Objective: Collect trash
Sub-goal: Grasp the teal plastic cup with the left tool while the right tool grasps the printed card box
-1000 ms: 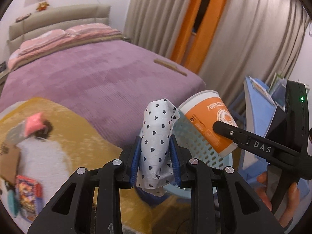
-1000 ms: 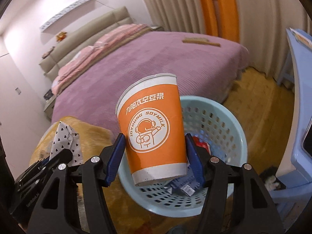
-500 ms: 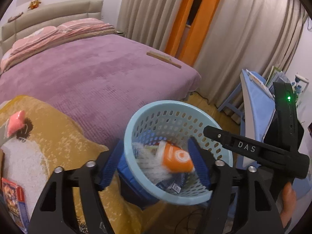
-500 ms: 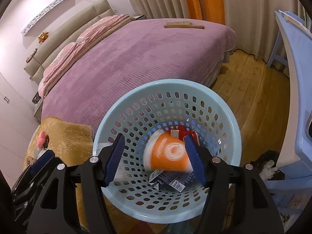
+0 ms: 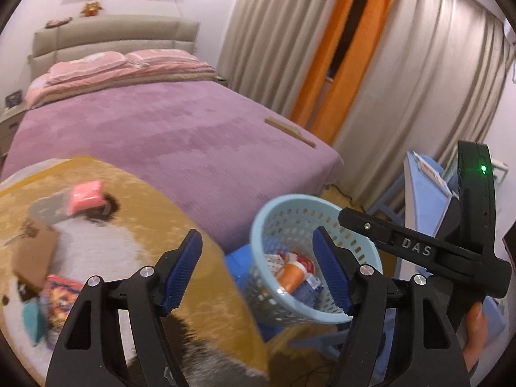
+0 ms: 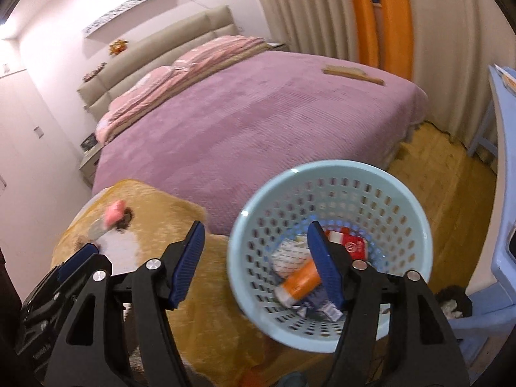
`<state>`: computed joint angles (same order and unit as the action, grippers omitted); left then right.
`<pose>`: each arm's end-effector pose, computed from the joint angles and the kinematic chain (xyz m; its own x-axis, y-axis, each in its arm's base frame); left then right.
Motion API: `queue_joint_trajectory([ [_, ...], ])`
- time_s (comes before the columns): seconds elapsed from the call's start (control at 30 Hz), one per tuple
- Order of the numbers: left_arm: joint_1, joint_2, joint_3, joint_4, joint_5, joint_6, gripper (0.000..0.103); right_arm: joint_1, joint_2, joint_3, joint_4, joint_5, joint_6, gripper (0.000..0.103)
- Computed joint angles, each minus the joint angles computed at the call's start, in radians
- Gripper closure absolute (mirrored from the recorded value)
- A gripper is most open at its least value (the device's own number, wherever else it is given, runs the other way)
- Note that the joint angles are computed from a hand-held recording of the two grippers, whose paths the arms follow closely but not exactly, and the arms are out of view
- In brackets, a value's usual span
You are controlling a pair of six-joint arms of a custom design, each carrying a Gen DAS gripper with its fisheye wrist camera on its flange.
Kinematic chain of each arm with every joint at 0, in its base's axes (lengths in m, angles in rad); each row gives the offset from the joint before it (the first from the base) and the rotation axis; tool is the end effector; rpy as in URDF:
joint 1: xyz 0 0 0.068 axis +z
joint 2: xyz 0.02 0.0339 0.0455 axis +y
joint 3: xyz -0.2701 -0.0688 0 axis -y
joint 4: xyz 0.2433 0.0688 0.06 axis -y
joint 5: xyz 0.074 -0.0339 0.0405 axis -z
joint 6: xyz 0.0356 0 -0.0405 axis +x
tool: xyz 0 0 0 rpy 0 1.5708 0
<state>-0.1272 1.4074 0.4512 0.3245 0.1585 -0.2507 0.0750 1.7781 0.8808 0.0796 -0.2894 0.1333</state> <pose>0.2507 -0.0377 0.1514 -0.6299 -0.1664 -0.7587 0.0984 0.9518 -0.2905 0.3464 0.0362 0.1462 -0.7565 0.0709 -0.6502 -0.1674 0.9400 0.2973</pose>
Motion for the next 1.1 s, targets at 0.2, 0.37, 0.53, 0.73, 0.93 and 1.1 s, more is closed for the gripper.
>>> queue_joint_trajectory([
  [0.2,0.181,-0.174,-0.085,-0.082,0.044,0.041,0.034,0.114,-0.046,-0.023,0.002,0.015,-0.004,0.038],
  [0.37,0.415,-0.282,-0.131,-0.176,0.120,0.134,0.034,0.217,-0.039,-0.024,0.008,0.040,0.003,0.038],
  [0.53,0.659,-0.270,-0.144,-0.230,0.231,0.248,0.026,0.312,-0.017,-0.016,0.013,0.070,0.019,0.038],
  [0.73,0.828,-0.101,-0.125,-0.220,0.303,0.378,0.022,0.415,0.023,0.007,0.005,0.103,0.024,0.038],
  [0.93,0.820,0.064,-0.120,-0.140,0.276,0.428,0.022,0.493,0.065,0.034,-0.012,0.126,0.022,0.038],
  [1.1,0.793,0.162,-0.107,-0.060,0.247,0.403,0.025,0.518,0.092,0.048,-0.023,0.133,0.019,0.038],
])
